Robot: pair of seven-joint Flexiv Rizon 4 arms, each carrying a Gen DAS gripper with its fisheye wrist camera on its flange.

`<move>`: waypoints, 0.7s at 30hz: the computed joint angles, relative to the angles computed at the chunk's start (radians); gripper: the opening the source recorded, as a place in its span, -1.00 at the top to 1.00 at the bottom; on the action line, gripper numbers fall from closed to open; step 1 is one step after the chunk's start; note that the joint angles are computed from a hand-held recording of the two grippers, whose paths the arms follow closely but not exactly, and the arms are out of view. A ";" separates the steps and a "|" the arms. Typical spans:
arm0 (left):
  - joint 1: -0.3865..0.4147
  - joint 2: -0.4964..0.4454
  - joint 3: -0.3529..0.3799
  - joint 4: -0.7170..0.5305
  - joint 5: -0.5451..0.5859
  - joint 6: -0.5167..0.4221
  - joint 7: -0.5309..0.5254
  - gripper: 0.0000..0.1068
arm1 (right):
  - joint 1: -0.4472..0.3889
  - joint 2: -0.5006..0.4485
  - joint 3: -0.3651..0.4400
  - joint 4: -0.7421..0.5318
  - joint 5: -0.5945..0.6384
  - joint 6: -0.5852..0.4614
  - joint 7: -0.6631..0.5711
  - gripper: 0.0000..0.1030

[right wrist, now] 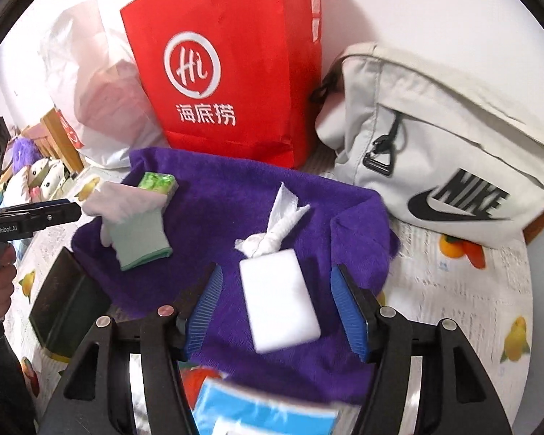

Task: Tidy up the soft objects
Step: 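Open the right tool to drop the tissue while the left tool releases the glove on the towel, then move the left tool to the yellow pouch and grasp its strap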

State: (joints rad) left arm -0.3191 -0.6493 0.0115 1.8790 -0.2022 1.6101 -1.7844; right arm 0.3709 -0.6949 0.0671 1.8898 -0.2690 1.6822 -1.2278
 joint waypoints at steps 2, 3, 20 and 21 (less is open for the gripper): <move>0.005 0.022 -0.011 0.049 0.007 0.068 -0.008 -0.31 | -0.014 0.024 0.026 0.040 0.014 0.025 0.002 -0.20; 0.000 0.031 -0.009 0.070 0.006 0.097 -0.015 -0.31 | -0.004 0.040 0.021 0.068 0.025 0.043 0.009 -0.20; -0.106 0.189 -0.003 0.343 -0.014 0.186 -0.035 -0.31 | 0.486 0.227 -0.287 0.467 0.397 0.263 -0.056 -0.20; -0.130 0.191 0.010 0.357 -0.020 0.203 -0.043 -0.31 | 0.537 0.233 -0.318 0.489 0.432 0.268 -0.072 -0.20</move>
State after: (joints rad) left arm -0.4488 -0.4579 0.0214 2.2361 -0.2217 1.8129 -1.8269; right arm 0.9081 -0.4615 -0.2505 2.3784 0.1628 1.9499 -1.2995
